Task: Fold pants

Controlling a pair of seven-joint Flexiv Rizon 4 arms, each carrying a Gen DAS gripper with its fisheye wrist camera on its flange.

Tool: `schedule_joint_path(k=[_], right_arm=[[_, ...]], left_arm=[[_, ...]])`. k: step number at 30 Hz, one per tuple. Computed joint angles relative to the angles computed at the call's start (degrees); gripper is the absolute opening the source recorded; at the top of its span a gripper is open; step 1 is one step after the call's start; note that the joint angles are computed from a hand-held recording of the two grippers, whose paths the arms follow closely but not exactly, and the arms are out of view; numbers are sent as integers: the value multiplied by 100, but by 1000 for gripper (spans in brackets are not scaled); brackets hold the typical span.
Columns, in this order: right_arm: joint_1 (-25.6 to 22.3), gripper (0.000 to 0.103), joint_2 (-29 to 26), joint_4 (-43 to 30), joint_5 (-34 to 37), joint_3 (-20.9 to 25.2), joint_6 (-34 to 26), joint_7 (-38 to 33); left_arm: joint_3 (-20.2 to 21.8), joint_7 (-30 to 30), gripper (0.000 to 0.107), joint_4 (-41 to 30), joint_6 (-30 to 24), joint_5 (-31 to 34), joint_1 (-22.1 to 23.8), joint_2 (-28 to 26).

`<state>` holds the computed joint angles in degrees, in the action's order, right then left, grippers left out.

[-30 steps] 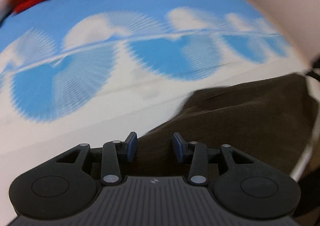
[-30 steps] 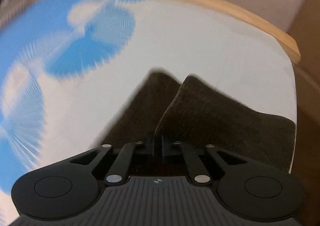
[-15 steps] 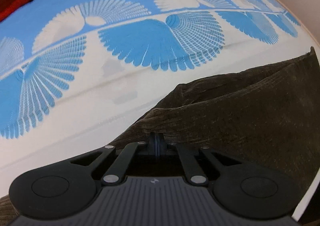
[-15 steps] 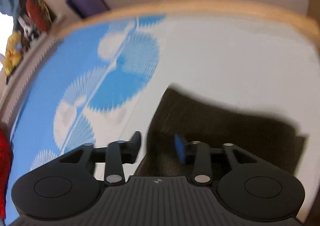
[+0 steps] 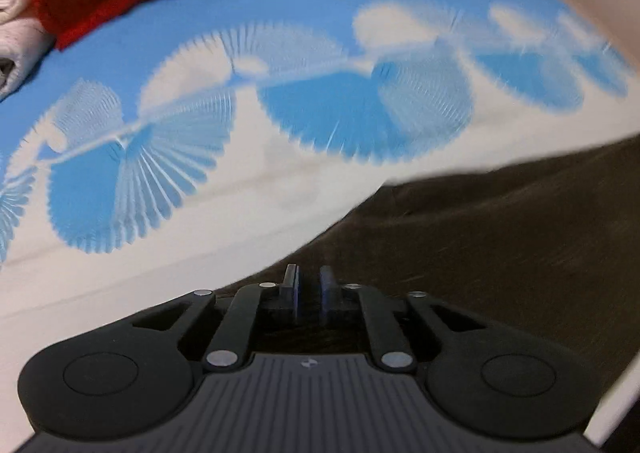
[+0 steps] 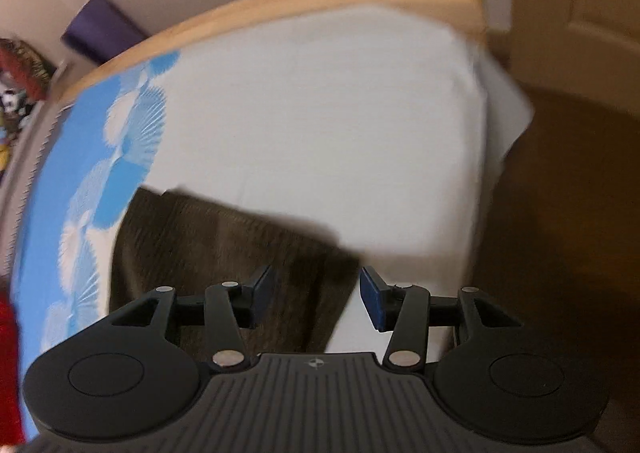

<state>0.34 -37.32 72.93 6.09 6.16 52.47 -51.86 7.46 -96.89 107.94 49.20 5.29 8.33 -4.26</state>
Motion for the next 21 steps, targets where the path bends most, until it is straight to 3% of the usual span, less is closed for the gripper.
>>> schedule_joint_path(k=[3, 5, 6, 7, 9, 11, 12, 14, 15, 16, 18, 21], right_arm=[[-12, 50, -228, -245, 85, 135, -28, -215], [61, 34, -362, -410, 32, 102, -164, -207], [94, 13, -423, -494, -4, 80, -214, -201], [161, 7, -383, -432, -50, 20, -127, -127], [342, 6, -174, -132, -242, -201, 357, 128], [450, 5, 52, 259, -431, -319, 1056, 205], [497, 6, 57, 310, -562, -398, 1033, 328], [453, 10, -87, 64, -627, -405, 85, 750], [305, 17, -169, -98, -558, -237, -472, 953], [288, 25, -161, -100, -379, -256, -655, 1083], [331, 35, -32, 115, -391, -322, -442, 1374], [517, 42, 147, 400, -843, -478, -120, 1409]], left_arm=[[134, -37, 20, 317, 17, -277, 56, 756], [222, -114, 26, 622, 13, -359, 136, 1334], [250, -146, 26, 717, -9, -349, 213, 1521], [310, -232, 26, 882, -131, -229, 334, 1823], [365, -307, 26, 1115, -422, 103, 621, 2251], [431, -474, 26, 1379, -898, 498, 1001, 2687], [494, -557, 26, 1477, -1315, 525, 1177, 2791], [677, -539, 26, 1574, -1990, 310, 1370, 2885], [734, -492, 26, 1675, -1975, 299, 1420, 3020], [786, -381, 26, 1786, -1837, 292, 1438, 3177], [986, -21, 26, 2040, -1526, 8, 1387, 3414], [999, 138, 26, 2169, -1627, -303, 1507, 3392]])
